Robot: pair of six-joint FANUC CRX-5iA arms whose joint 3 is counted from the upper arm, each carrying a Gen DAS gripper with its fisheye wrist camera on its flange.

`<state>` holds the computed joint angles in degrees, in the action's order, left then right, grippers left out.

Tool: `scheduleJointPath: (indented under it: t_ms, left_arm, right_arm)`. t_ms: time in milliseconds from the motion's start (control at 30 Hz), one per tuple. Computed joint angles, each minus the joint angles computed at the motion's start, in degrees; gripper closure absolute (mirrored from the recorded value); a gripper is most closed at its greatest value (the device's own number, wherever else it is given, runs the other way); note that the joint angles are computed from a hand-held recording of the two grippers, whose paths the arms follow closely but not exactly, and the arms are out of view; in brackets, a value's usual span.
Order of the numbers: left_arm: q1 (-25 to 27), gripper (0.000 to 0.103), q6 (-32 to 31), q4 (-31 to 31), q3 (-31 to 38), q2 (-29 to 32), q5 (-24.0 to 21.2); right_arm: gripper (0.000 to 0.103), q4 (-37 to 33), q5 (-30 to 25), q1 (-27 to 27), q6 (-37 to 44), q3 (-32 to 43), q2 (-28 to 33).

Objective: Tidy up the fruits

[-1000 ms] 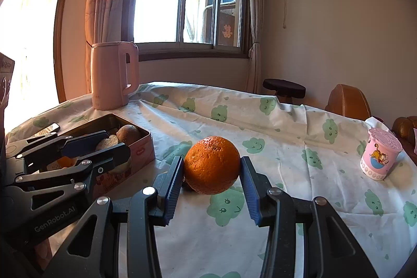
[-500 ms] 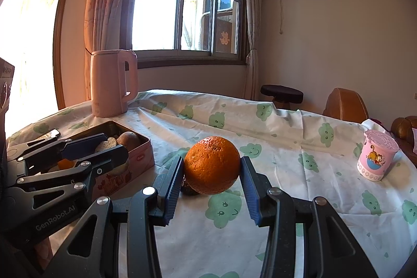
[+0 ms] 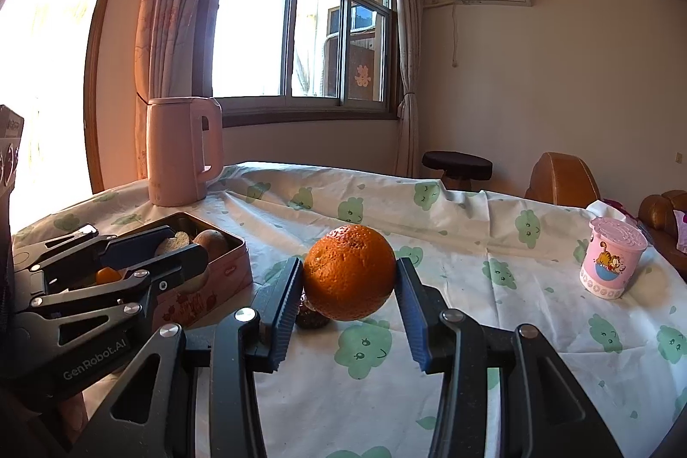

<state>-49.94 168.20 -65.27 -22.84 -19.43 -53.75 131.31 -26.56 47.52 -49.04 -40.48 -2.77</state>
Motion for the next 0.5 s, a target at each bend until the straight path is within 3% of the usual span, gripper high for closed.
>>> scheduleJointPath:
  t_ms: [200,500]
  left_arm:
    - [-0.1,0.068,0.5,-0.3,-0.5,-0.7,0.0]
    - [1.5,0.068,0.0,0.7,-2.5,-3.7,-0.2]
  right_arm:
    - [0.057,-1.8,-0.7,1.0,1.5,-0.1,0.0]
    - [0.057,-3.4,2.5,1.6,3.5,2.1,1.4]
